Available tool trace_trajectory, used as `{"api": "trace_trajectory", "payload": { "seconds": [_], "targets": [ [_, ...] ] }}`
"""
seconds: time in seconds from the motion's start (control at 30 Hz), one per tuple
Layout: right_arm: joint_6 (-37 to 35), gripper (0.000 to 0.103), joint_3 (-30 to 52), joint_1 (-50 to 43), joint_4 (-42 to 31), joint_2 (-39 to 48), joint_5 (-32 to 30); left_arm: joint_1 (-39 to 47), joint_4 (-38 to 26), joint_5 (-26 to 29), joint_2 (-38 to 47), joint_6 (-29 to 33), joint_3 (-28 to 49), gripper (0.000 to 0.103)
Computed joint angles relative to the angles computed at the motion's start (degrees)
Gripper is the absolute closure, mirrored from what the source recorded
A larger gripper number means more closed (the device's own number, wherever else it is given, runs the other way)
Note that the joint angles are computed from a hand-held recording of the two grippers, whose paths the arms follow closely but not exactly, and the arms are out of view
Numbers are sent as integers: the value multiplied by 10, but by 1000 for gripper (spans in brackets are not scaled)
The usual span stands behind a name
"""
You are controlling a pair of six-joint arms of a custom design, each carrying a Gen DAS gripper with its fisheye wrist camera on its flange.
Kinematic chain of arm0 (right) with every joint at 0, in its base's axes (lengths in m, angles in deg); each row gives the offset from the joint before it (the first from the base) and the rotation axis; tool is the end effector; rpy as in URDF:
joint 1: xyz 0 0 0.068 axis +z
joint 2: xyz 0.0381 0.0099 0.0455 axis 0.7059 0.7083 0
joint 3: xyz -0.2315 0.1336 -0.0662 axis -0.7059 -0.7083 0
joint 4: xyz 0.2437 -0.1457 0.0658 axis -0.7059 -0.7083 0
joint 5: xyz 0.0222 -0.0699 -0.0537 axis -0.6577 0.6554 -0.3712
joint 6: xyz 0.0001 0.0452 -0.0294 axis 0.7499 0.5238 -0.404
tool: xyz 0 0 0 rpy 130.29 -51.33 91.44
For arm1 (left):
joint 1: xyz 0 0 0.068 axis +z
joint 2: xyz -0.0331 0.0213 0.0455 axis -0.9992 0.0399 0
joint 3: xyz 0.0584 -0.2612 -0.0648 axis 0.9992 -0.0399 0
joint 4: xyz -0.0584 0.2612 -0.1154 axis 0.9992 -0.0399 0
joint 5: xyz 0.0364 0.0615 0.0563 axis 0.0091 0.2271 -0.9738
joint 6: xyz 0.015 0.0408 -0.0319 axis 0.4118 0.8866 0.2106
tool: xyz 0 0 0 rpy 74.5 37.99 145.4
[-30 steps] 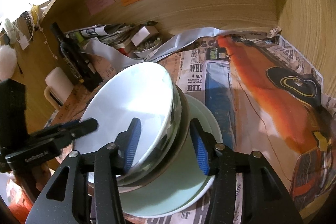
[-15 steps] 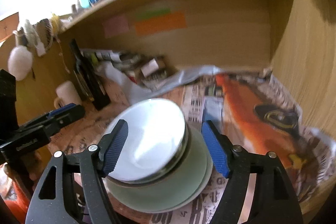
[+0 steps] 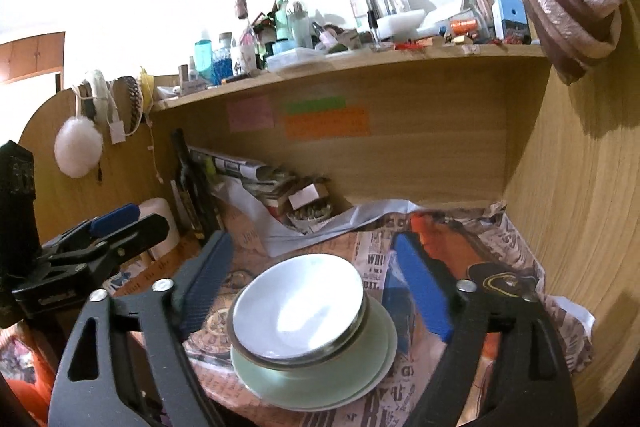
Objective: Organize plates and bowls
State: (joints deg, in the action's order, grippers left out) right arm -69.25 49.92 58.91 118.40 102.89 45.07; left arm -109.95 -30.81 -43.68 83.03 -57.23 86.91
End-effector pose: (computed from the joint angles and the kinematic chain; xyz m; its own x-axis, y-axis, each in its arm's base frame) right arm 0.3261 0.0935 0.1945 -0.1714 0.1809 -0.9684 -0.5209 0.8177 0.2450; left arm 0.2773 -0.0992 0.2393 -0.2206 -0.1062 -0.9696 -0.0224 0.9943 -0.1038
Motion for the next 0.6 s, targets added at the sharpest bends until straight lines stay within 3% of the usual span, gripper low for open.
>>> {"api": "trace_trajectory", "payload": {
  "seconds": [0.1,0.17,0.23,0.6],
  "targets": [
    [0,16,-10,2,6,-11,1,-11,5,-23,-11,6,-9,3],
    [4,4,-15,2,13,-14,-2,-16,6,-32,-21,6,-16,3],
    [5,0,-24,6,29,-17,8,-17,8,-34,-24,5,-19,2],
    [17,0,-33,10,42,-16,16,-28,16,-58,-30,7,-33,1]
  ]
}}
